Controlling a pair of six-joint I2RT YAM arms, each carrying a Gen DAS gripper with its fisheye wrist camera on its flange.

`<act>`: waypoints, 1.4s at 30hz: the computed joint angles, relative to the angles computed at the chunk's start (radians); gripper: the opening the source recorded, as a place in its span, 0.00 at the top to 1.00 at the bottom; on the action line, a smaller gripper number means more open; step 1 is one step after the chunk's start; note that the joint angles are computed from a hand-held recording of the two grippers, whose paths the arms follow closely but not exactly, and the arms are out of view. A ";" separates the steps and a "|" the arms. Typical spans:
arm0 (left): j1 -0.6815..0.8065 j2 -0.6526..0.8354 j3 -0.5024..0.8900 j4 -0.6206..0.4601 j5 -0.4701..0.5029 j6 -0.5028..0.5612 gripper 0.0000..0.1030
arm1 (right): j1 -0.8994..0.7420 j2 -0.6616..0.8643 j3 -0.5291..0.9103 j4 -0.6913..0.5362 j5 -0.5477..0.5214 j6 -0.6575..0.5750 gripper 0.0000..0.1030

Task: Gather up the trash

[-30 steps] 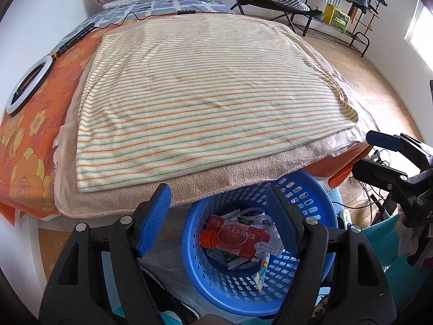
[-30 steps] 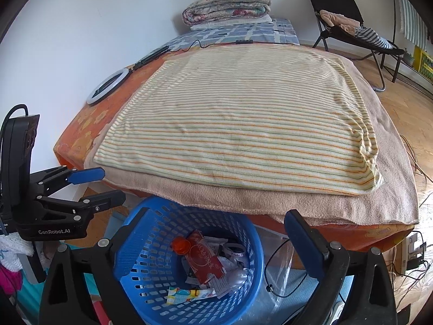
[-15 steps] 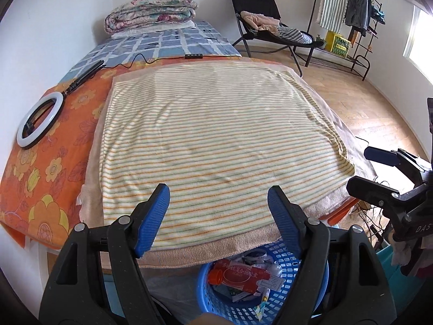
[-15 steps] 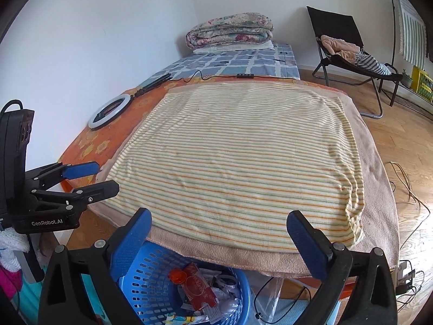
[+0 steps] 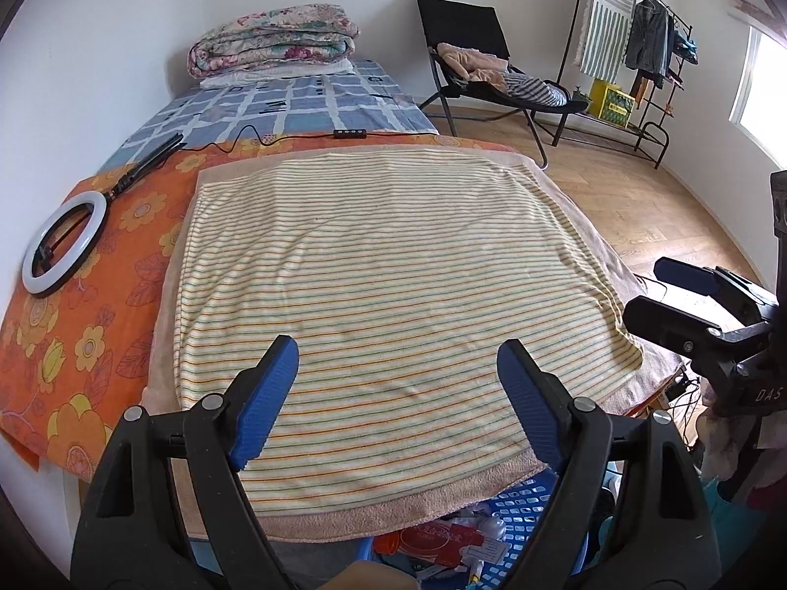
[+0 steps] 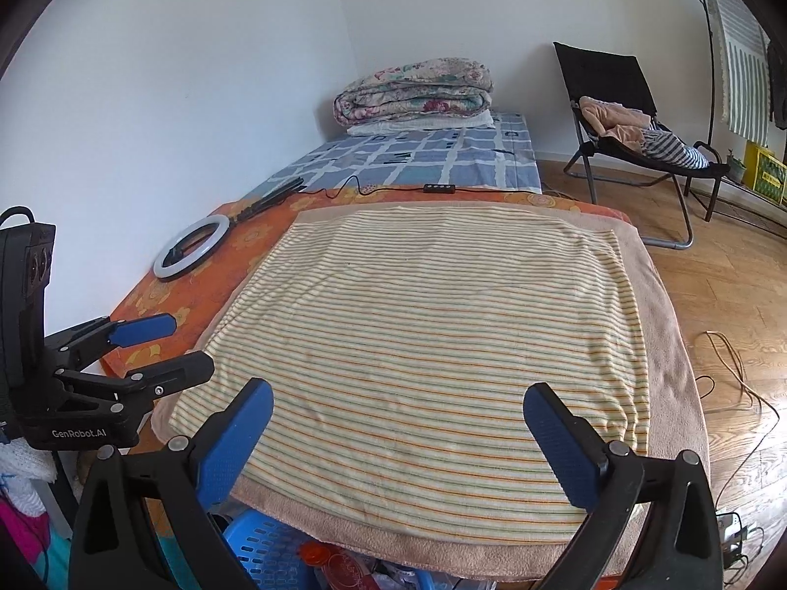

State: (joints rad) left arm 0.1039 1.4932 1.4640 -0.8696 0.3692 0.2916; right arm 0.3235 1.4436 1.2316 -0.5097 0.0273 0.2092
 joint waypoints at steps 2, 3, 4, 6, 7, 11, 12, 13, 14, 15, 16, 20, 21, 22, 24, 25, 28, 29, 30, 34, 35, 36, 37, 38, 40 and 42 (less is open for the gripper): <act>-0.008 0.003 0.000 0.013 -0.012 -0.001 0.17 | -0.018 0.011 0.001 0.015 -0.016 -0.004 0.00; -0.012 0.005 0.001 0.019 -0.017 -0.001 0.17 | -0.025 0.016 0.002 0.020 -0.023 -0.004 0.00; -0.015 0.005 0.000 0.026 -0.023 -0.004 0.17 | -0.031 0.024 0.007 0.022 -0.030 -0.004 0.00; -0.017 0.006 0.001 0.035 -0.029 -0.014 0.17 | -0.043 0.036 0.014 0.023 -0.043 -0.004 0.00; -0.015 0.009 0.005 0.037 -0.026 -0.021 0.17 | -0.048 0.040 0.015 0.026 -0.047 -0.002 0.00; -0.005 0.032 0.029 0.027 -0.018 -0.050 0.06 | -0.062 0.056 0.019 0.029 -0.056 0.005 0.00; -0.005 0.030 0.026 0.036 -0.019 -0.058 0.03 | -0.064 0.064 0.023 0.027 -0.058 0.009 0.00; -0.006 0.026 0.020 0.049 -0.026 -0.065 0.03 | -0.066 0.068 0.026 0.026 -0.060 0.011 0.00; -0.008 0.022 0.015 0.058 -0.035 -0.069 0.03 | -0.066 0.073 0.029 0.024 -0.060 0.013 0.00; -0.009 0.023 0.019 0.058 -0.048 -0.072 0.02 | -0.063 0.076 0.031 0.023 -0.057 0.015 0.00; -0.013 0.026 0.024 0.054 -0.063 -0.075 0.02 | -0.062 0.079 0.033 0.023 -0.056 0.016 0.00; -0.015 0.043 0.043 0.025 -0.085 -0.074 0.02 | -0.050 0.085 0.033 0.027 -0.033 0.010 0.00; -0.014 0.042 0.040 0.023 -0.084 -0.074 0.02 | -0.049 0.088 0.034 0.026 -0.032 0.010 0.00; -0.013 0.039 0.036 0.020 -0.081 -0.073 0.02 | -0.049 0.092 0.037 0.024 -0.034 0.012 0.00; -0.010 0.035 0.029 0.018 -0.077 -0.069 0.02 | -0.048 0.099 0.042 0.024 -0.030 0.017 0.00; -0.009 0.032 0.025 0.020 -0.079 -0.068 0.02 | -0.048 0.098 0.040 0.025 -0.029 0.017 0.00; -0.008 0.027 0.016 0.026 -0.083 -0.066 0.02 | -0.047 0.097 0.037 0.029 -0.023 0.016 0.00; -0.008 0.027 0.016 0.025 -0.082 -0.066 0.02 | -0.046 0.094 0.032 0.031 -0.021 0.015 0.00; -0.007 0.026 0.014 0.026 -0.081 -0.067 0.02 | -0.046 0.094 0.032 0.032 -0.019 0.014 0.00; -0.005 0.025 0.011 0.022 -0.077 -0.061 0.02 | -0.044 0.095 0.032 0.032 -0.017 0.013 0.00; -0.004 0.024 0.009 0.022 -0.075 -0.059 0.02 | -0.043 0.094 0.032 0.031 -0.018 0.012 0.00; -0.005 0.022 0.005 0.024 -0.075 -0.060 0.02 | -0.042 0.095 0.033 0.031 -0.016 0.012 0.00; -0.006 0.021 0.003 0.026 -0.077 -0.062 0.01 | -0.041 0.094 0.032 0.031 -0.014 0.011 0.00; -0.007 0.019 0.001 0.029 -0.079 -0.065 0.02 | -0.041 0.094 0.032 0.031 -0.014 0.011 0.00; -0.010 0.019 0.001 0.029 -0.078 -0.068 0.02 | -0.042 0.095 0.033 0.029 -0.012 0.014 0.00; -0.010 0.017 -0.002 0.031 -0.081 -0.069 0.01 | -0.044 0.093 0.032 0.028 -0.014 0.016 0.00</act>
